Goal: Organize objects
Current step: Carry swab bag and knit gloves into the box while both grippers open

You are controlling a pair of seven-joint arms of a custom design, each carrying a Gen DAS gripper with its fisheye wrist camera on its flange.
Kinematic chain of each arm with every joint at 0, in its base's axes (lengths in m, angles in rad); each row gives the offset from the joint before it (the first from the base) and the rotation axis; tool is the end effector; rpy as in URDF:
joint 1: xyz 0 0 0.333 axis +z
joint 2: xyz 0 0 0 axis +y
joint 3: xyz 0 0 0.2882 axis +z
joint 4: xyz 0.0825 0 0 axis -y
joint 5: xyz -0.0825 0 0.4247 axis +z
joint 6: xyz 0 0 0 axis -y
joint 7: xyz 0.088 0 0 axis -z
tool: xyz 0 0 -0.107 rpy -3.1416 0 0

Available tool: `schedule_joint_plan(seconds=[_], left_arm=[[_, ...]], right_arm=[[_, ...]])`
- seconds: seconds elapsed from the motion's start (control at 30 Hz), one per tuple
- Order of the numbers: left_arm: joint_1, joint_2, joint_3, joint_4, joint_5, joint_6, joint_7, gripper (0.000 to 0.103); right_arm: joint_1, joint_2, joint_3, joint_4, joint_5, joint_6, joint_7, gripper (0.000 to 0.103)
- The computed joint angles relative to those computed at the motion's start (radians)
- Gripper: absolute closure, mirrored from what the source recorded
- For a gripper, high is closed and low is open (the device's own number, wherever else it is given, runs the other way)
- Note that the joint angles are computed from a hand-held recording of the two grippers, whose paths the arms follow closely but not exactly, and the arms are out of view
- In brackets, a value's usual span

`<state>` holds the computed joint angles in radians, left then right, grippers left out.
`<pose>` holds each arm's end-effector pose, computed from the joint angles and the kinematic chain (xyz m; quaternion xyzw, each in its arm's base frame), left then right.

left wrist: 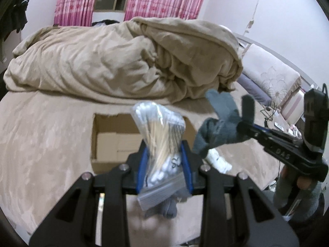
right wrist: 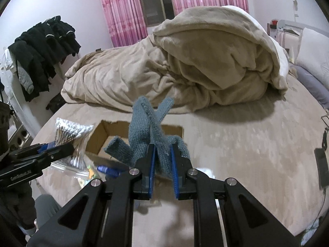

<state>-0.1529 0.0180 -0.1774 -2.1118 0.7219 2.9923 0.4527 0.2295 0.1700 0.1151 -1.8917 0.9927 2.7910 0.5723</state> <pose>0.5719 -0.2454 0.4469 -0.6734 0.5968 -0.3792 0.2160 0.6451 0.1874 0.4361 -0.7714 0.4536 -0.1370 0.4247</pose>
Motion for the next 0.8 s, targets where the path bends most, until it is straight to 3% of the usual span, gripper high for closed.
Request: schedule_joint_plan(seconds=[0.1,0.27,0.47,0.63,0.8], left_arm=[[0.004,0.051,0.005,0.051,-0.003,0.015,0.024,0.071],[0.016,0.151,-0.002,0.123,-0.121,0.032,0.155,0.071],[0.033,0.262,-0.009,0.199,-0.205,0.009,0.224,0.071],[0.089,0.362,-0.078,0.261,-0.333,-0.030,0.353,0.071],[0.070,0.429,-0.063,0.315,-0.364,-0.063,0.383,0.070]], right_arm=[[0.000,0.048,0.005,0.059,-0.003,-0.004,0.010,0.088],[-0.008,0.137,0.016,0.157,-0.032,-0.042,0.062,0.088],[-0.002,0.242,0.021,0.251,-0.129,-0.081,0.155,0.088],[0.016,0.313,0.015,0.300,-0.228,-0.103,0.236,0.094],[0.036,0.375,-0.001,0.343,-0.331,-0.128,0.327,0.094]])
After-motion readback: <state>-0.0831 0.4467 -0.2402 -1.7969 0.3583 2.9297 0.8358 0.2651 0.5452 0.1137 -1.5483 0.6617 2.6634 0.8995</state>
